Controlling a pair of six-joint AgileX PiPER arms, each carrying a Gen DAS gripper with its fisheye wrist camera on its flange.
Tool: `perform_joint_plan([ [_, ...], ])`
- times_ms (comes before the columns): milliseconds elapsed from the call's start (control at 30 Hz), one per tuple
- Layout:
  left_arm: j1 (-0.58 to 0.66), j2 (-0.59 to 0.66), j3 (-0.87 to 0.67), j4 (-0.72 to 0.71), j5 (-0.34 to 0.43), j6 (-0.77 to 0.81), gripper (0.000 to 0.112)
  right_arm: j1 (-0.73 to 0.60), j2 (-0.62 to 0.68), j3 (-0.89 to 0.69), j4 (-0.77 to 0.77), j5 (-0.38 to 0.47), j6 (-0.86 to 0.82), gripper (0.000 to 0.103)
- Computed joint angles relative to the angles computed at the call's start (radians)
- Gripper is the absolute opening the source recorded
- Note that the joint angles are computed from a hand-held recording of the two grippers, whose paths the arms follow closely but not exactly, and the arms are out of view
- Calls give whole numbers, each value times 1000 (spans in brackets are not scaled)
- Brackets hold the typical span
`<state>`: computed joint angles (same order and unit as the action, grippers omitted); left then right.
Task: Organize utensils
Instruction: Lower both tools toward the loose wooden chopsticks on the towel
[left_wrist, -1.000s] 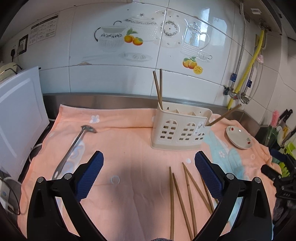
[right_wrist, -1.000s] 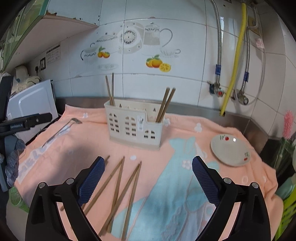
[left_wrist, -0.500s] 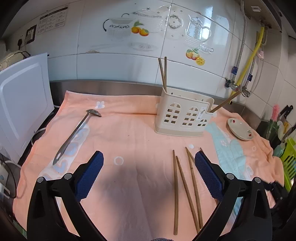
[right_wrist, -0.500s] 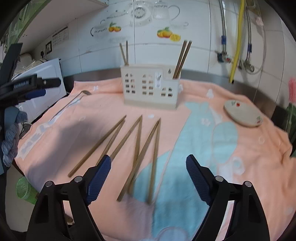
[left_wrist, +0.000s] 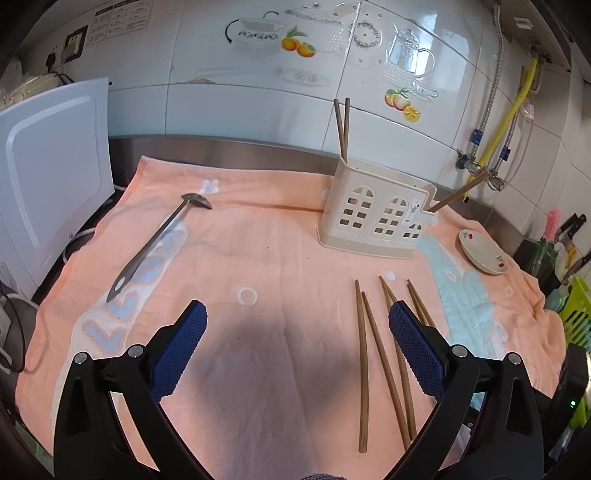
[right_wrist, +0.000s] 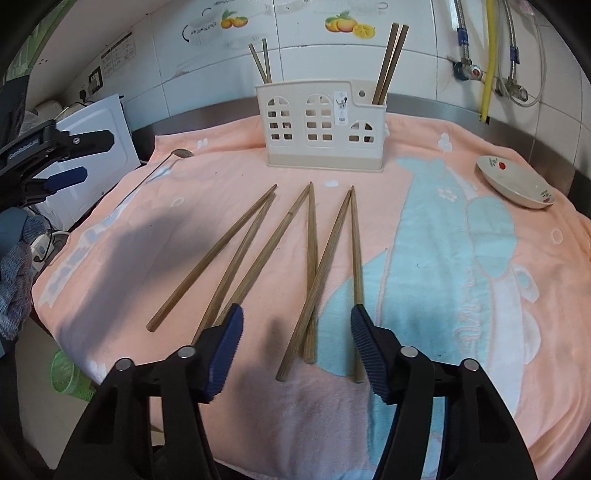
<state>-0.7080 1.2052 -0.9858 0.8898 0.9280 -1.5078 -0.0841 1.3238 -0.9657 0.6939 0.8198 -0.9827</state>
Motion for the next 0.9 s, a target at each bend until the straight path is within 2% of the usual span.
perform_joint_plan([
  [233, -32, 0, 31, 16, 6, -33, 98, 31, 37, 0, -26, -46, 53, 38],
  [300, -38, 1, 39, 16, 4, -40, 98, 41, 47, -4, -34, -54, 63, 36],
  [700, -102, 61, 78, 1, -41, -58, 98, 66, 88, -21, -78, -84, 118, 13],
  [900, -149, 110, 88, -2, -76, -66, 96, 56, 84, -17, -71, -92, 101, 11],
])
